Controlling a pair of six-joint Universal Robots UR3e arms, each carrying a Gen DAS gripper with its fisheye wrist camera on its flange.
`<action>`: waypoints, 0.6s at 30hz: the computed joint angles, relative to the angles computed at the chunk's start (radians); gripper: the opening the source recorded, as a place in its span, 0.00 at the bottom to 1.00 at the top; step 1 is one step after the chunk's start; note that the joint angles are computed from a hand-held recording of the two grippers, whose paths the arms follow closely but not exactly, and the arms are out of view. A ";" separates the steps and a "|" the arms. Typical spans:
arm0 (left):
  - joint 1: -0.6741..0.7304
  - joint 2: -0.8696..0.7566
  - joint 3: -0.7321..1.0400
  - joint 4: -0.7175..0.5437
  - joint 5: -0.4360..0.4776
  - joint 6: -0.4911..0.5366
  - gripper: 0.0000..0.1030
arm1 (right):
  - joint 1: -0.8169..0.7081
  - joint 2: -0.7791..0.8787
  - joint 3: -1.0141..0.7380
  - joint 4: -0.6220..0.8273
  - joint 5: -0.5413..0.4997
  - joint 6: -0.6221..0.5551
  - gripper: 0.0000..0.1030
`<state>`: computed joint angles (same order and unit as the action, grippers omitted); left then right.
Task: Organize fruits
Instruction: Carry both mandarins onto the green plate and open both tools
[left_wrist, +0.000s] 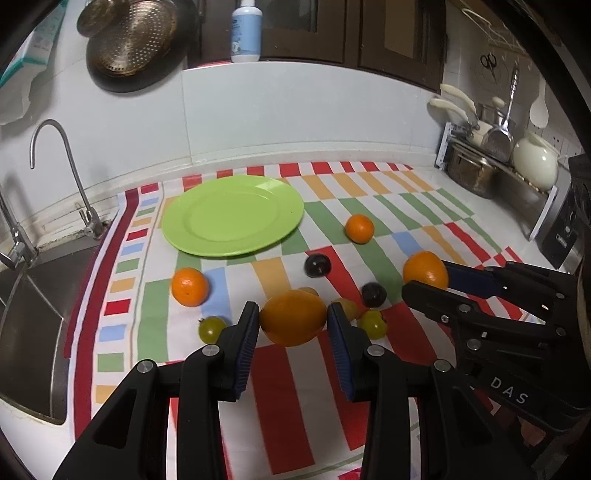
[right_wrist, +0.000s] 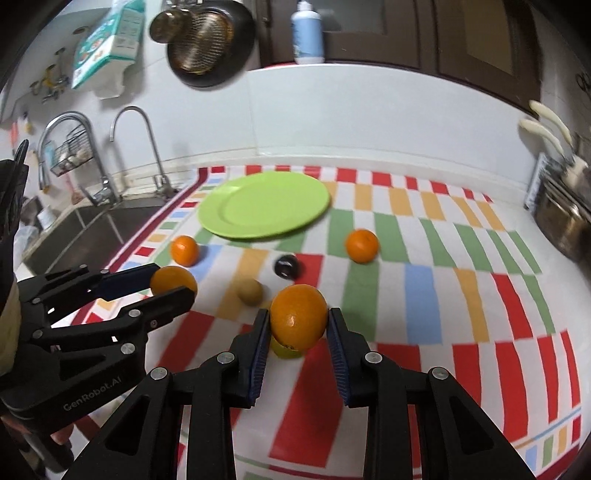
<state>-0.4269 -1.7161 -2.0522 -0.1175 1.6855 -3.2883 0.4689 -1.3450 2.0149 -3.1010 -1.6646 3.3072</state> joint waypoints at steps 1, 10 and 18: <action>0.011 0.010 -0.002 -0.003 -0.001 0.014 0.36 | 0.003 0.009 -0.018 0.004 0.004 -0.006 0.31; 0.126 0.019 0.039 -0.015 -0.054 0.121 0.36 | 0.026 0.155 -0.258 0.068 0.009 -0.068 0.31; 0.262 -0.067 0.174 -0.074 -0.175 0.252 0.36 | 0.006 0.379 -0.654 0.265 0.061 -0.082 0.31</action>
